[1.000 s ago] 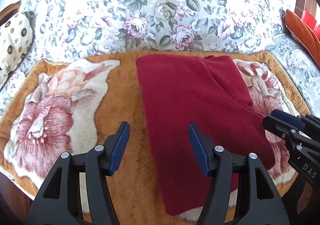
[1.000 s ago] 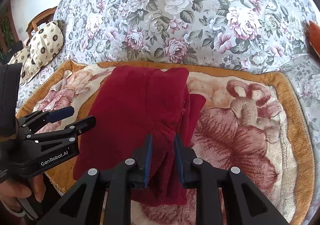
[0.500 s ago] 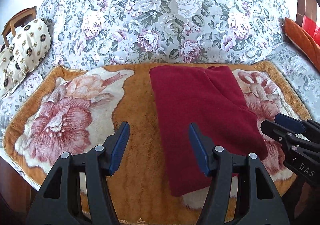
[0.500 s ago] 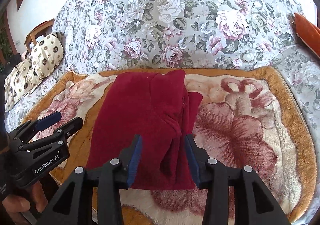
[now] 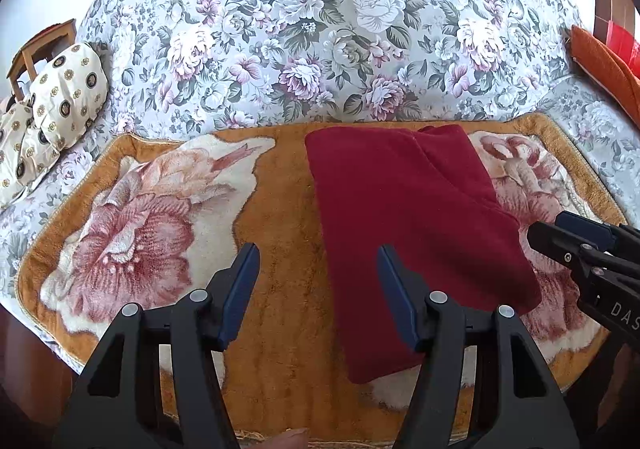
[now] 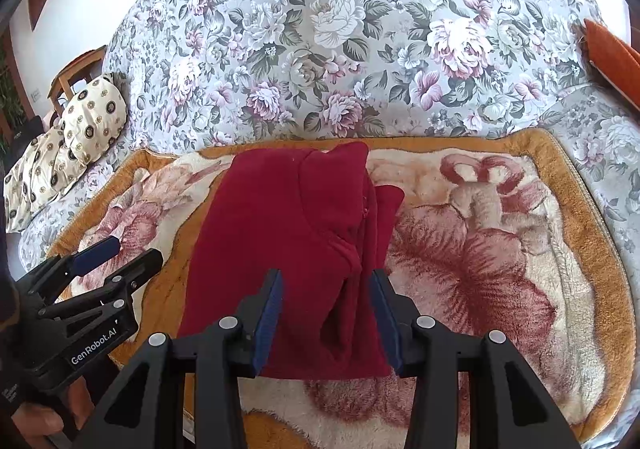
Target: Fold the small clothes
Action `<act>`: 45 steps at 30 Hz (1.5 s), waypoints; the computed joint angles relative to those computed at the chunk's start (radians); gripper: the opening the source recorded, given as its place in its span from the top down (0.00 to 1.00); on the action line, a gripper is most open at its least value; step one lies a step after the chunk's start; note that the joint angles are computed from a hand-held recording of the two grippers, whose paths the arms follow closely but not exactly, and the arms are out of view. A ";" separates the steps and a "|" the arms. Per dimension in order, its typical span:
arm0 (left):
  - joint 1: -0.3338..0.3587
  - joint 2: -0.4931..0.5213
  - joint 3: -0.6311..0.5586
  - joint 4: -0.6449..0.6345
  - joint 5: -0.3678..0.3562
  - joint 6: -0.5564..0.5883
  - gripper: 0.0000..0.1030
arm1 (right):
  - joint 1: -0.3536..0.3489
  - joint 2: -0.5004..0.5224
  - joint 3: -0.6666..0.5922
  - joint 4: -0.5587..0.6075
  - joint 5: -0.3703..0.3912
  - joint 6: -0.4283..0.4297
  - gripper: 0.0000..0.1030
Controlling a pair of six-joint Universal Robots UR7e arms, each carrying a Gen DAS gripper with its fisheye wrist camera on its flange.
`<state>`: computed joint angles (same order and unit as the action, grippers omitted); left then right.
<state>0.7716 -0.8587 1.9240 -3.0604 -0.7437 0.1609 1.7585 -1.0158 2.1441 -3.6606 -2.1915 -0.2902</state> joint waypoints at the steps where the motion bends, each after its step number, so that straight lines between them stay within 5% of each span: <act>1: 0.002 -0.001 -0.001 0.006 -0.005 -0.003 0.41 | 0.000 0.002 -0.002 0.004 -0.002 0.002 0.58; 45: 0.017 0.019 -0.029 0.049 -0.039 -0.067 0.41 | -0.012 0.048 -0.056 0.049 -0.028 0.018 0.58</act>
<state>0.7890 -0.8394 1.8950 -3.0113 -0.7829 0.0943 1.7468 -0.9675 2.0877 -3.6117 -2.2192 -0.2723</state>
